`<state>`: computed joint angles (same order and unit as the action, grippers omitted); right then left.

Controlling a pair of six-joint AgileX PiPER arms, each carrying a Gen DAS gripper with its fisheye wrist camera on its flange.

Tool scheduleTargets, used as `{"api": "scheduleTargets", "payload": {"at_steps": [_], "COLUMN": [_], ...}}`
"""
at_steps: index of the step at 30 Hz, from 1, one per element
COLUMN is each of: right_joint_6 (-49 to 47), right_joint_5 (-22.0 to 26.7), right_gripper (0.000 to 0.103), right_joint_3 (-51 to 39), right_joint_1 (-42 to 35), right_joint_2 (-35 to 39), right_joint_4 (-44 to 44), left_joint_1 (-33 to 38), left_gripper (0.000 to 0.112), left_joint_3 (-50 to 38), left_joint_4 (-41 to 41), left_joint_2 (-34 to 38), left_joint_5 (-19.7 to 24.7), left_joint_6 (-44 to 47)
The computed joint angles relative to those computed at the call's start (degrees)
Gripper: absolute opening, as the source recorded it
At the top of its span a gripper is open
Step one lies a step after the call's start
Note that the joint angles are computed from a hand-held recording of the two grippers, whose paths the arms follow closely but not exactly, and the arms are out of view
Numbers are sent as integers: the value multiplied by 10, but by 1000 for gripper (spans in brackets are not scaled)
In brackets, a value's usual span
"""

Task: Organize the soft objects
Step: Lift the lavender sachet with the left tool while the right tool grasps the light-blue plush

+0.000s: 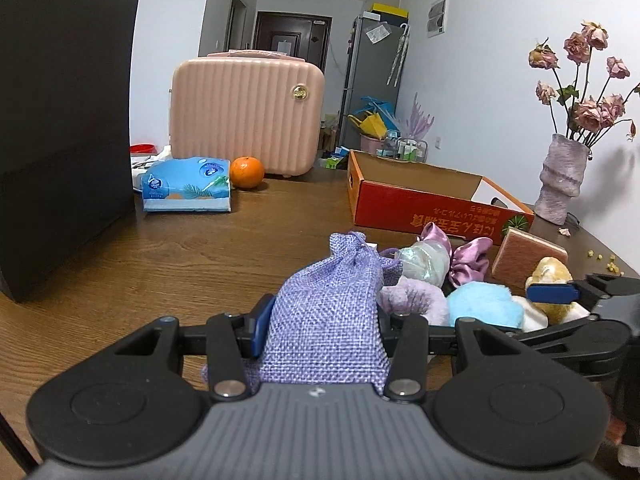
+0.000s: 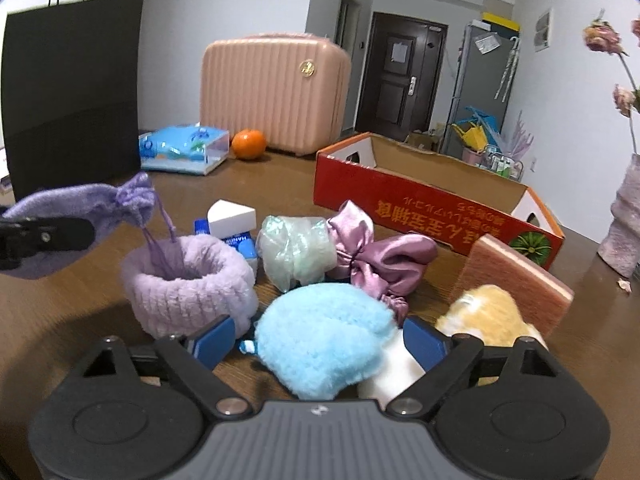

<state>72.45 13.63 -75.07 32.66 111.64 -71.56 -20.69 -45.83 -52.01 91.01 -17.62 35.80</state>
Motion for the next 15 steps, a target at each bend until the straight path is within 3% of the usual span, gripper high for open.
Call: {"api": "scheduleTargets", "payload": {"at_steps": [4,9,11,15], "right_joint_6": [-145,-223,-274,-351], "right_joint_5": [21,53,66,59], "right_gripper": [90,89,81,77], "right_joint_3": [-57,-115,-139,-159], "right_joint_1": [-1,1,-1,-14], "right_joint_2": [40,83,99,109], "right_joint_4": [131,183,231,319], "left_joint_1": [6,11,12,14], "left_gripper": [46,46,46,46], "left_joint_3": [-5,-12,-13,-18], "left_joint_4": [12,10,9,-2], "left_joint_2": [7,14,15,19], "left_joint_5": [4,9,10,12], "left_joint_6": [-11,-8,-8,1]}}
